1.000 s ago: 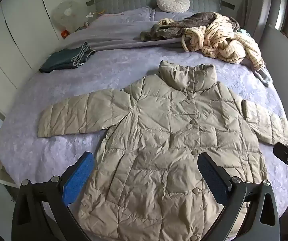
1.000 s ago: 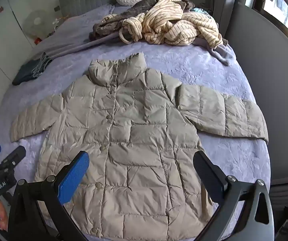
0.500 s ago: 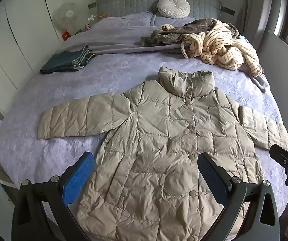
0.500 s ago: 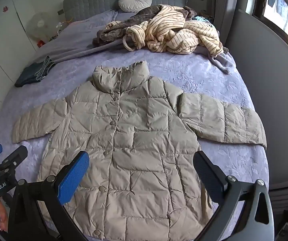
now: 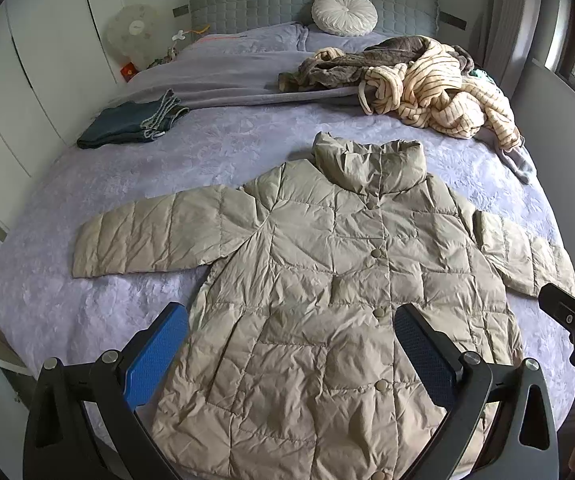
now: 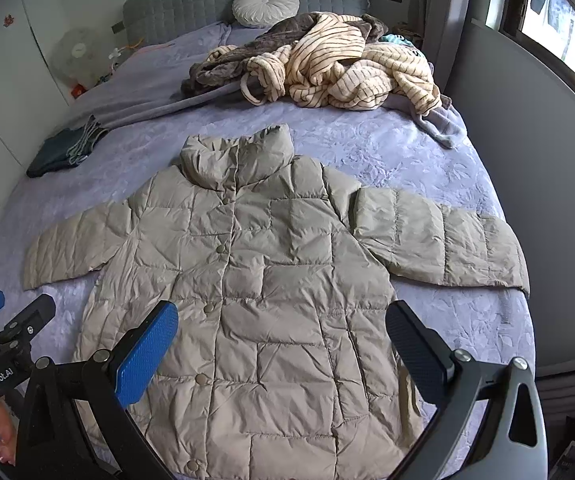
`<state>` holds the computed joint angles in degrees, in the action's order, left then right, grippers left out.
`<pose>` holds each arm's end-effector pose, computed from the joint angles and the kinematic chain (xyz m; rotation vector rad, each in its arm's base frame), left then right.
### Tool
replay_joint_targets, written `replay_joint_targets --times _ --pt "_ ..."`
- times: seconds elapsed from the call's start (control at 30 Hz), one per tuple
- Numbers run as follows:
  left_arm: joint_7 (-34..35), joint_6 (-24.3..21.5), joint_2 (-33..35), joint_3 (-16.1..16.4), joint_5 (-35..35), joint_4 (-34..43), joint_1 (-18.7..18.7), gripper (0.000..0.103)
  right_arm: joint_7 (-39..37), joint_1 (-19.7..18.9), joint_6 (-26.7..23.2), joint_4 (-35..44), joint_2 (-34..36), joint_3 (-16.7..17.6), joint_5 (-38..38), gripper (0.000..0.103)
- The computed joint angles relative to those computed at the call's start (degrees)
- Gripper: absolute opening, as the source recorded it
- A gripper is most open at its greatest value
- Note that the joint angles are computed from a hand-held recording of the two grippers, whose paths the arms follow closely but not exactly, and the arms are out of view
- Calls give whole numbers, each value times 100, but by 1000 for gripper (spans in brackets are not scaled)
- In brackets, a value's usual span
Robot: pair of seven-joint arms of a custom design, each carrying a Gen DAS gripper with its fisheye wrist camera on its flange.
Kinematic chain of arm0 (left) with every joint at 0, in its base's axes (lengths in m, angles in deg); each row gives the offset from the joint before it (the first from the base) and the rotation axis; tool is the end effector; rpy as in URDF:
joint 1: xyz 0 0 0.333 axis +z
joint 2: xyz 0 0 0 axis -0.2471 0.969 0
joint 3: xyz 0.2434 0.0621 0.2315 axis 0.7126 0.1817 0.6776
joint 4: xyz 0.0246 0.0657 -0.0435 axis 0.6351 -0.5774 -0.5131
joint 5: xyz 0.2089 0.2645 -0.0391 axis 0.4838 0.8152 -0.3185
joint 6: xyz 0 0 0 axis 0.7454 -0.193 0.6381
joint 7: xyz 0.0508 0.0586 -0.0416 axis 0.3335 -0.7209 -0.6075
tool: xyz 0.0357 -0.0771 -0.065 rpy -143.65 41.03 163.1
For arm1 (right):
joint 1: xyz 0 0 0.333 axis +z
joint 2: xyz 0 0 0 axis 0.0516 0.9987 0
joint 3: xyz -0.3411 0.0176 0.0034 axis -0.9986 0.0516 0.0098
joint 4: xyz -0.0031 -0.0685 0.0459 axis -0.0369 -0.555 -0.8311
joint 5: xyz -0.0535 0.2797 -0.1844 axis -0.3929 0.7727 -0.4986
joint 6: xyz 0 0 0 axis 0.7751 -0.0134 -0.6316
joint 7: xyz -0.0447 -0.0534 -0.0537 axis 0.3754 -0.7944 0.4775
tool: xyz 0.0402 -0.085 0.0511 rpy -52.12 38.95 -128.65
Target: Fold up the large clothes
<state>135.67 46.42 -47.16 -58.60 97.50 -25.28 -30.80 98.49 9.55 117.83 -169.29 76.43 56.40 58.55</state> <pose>0.4767 -0.2659 0.6424 -1.9409 1.8468 -0.4767 0.4597 0.0539 0.7051 -1.8759 1.9773 -0.4322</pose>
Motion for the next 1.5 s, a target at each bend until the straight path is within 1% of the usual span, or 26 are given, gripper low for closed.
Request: replay_joint_targets --times 0.17,0.23,0.37,0.93,1.5 --pt "-6 -31 9 4 -17 25 -4 103 -11 -4 -22 15 1 -5 1 103" --pt "-15 -12 2 5 -7 6 -4 103 33 -1 57 -93 -43 21 -27 103" --pt "0 -11 5 8 -21 9 0 103 -9 -14 -3 2 -8 -7 -13 103" --pt "15 -3 3 11 -31 5 6 103 72 -9 80 -106 -47 25 -66 103" --pt "32 0 2 14 -47 2 15 103 48 -16 51 -58 -30 11 -67 103"
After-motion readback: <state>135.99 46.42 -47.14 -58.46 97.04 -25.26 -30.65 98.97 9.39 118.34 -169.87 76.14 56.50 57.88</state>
